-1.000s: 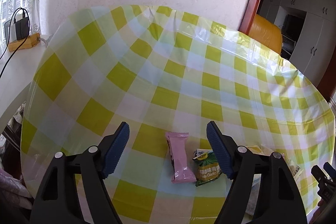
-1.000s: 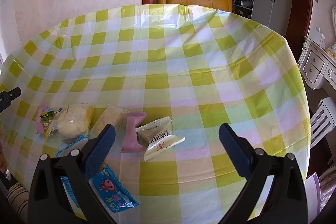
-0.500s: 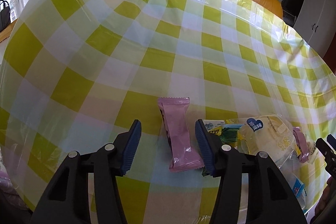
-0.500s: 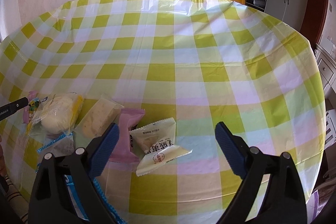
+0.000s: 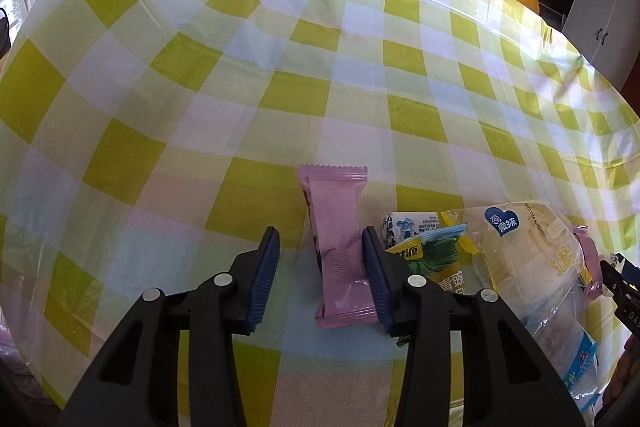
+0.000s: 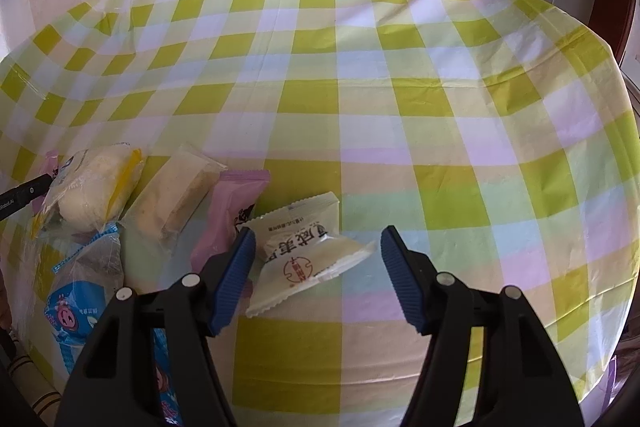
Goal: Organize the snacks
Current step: 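Grasp the pink wrapped bar with the left tool while the right tool grasps a white nut packet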
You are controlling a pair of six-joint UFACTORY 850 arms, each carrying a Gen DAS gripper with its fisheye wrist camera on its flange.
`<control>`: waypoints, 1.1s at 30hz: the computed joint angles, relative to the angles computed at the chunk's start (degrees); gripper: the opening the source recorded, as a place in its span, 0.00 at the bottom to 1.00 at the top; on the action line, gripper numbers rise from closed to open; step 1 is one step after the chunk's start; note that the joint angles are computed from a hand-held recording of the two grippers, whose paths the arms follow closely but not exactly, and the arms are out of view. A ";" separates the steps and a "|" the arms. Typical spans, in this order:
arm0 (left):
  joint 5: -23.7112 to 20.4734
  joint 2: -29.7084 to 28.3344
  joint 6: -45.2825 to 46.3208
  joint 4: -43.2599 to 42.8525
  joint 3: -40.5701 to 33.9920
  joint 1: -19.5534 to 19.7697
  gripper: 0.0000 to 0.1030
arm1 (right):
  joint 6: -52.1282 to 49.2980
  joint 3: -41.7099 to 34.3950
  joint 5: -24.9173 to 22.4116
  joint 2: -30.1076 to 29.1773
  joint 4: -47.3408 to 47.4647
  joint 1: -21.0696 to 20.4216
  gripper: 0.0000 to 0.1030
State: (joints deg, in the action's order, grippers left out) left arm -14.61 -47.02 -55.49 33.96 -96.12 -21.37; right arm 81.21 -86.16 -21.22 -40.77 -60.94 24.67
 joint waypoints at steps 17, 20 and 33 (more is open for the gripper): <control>0.56 1.15 -8.81 8.22 2.03 -0.10 0.20 | 1.23 1.19 1.30 0.59 -0.08 -0.16 0.52; 0.84 1.57 -11.49 10.57 2.61 -0.14 0.20 | 3.64 1.79 1.10 1.14 -1.88 -0.13 0.49; 2.28 5.68 -32.66 29.69 7.97 -0.51 0.20 | 6.54 4.72 2.40 3.30 -3.74 0.17 0.34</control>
State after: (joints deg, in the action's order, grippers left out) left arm -12.33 -41.34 -88.15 63.65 -88.15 -21.88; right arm 87.75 -81.44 -18.81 -37.47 -64.67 24.84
